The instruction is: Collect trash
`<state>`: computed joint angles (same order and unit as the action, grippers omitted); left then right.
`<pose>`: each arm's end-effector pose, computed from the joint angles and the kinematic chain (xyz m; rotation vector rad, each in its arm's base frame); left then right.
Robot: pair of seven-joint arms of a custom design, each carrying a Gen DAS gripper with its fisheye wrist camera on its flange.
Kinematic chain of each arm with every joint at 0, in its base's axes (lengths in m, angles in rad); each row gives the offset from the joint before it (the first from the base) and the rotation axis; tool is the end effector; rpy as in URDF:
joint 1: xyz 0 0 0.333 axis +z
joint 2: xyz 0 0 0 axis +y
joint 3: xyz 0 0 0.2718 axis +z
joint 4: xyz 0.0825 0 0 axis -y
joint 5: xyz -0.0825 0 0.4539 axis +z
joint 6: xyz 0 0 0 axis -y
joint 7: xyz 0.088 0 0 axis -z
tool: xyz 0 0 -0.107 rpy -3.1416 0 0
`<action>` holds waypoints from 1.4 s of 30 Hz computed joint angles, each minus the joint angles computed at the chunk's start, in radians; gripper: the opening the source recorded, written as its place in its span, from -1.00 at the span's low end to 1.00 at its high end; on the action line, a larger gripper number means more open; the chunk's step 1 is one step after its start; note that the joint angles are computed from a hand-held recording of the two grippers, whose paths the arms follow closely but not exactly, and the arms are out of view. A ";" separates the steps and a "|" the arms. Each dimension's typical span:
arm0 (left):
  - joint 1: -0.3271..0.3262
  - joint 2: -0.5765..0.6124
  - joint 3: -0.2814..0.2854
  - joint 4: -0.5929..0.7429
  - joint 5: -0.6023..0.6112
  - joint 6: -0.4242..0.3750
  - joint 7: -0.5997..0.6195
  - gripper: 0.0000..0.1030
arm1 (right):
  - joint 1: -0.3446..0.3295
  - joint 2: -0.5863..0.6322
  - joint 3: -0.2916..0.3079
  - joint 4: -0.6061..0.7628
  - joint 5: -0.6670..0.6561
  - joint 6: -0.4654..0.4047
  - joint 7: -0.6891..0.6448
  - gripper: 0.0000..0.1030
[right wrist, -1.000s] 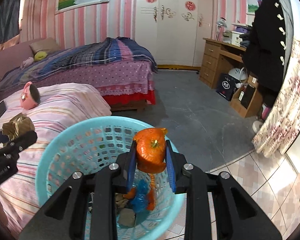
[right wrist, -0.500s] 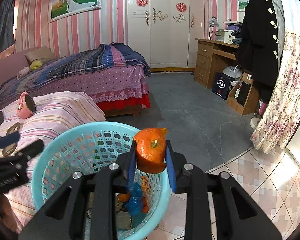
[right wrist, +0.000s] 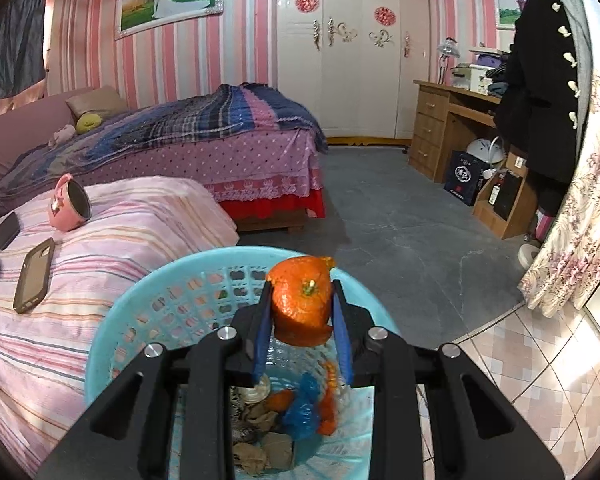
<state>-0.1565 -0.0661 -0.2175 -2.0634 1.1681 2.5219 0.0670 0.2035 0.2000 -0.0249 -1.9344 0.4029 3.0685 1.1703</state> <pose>0.5914 -0.2429 0.4421 -1.7925 1.3175 -0.7016 0.6919 0.0938 0.4122 -1.7801 1.4633 -0.7287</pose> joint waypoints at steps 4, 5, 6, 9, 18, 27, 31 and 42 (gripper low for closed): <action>0.015 -0.097 -0.002 -0.095 -0.007 0.003 0.007 0.89 | 0.027 -0.008 -0.011 -0.004 -0.052 0.003 0.028 0.42; 0.021 -0.125 -0.004 -0.123 -0.007 0.004 0.005 0.89 | 0.032 -0.009 -0.011 -0.008 -0.056 0.009 0.033 0.46; 0.027 -0.150 -0.008 -0.147 -0.007 0.006 0.002 0.89 | 0.033 -0.016 -0.003 -0.016 -0.050 0.019 0.027 0.54; 0.048 -0.244 -0.023 -0.241 -0.010 0.009 -0.016 0.90 | 0.018 -0.031 0.038 -0.034 0.002 0.037 -0.024 0.76; 0.082 -0.507 -0.044 -0.474 -0.129 0.020 0.006 0.90 | 0.052 -0.155 0.090 -0.158 0.102 0.069 -0.092 0.91; 0.059 -0.733 -0.096 -0.661 -0.208 -0.026 0.027 0.90 | 0.197 -0.323 0.082 -0.281 0.779 0.092 -0.657 0.91; 0.039 -0.803 -0.084 -0.728 -0.264 -0.012 0.039 0.90 | 0.213 -0.391 0.112 -0.370 0.724 0.145 -0.598 0.91; -0.008 -0.964 -0.124 -0.852 -0.345 -0.057 0.059 0.90 | 0.303 -0.566 0.076 -0.580 0.564 0.205 -0.403 0.91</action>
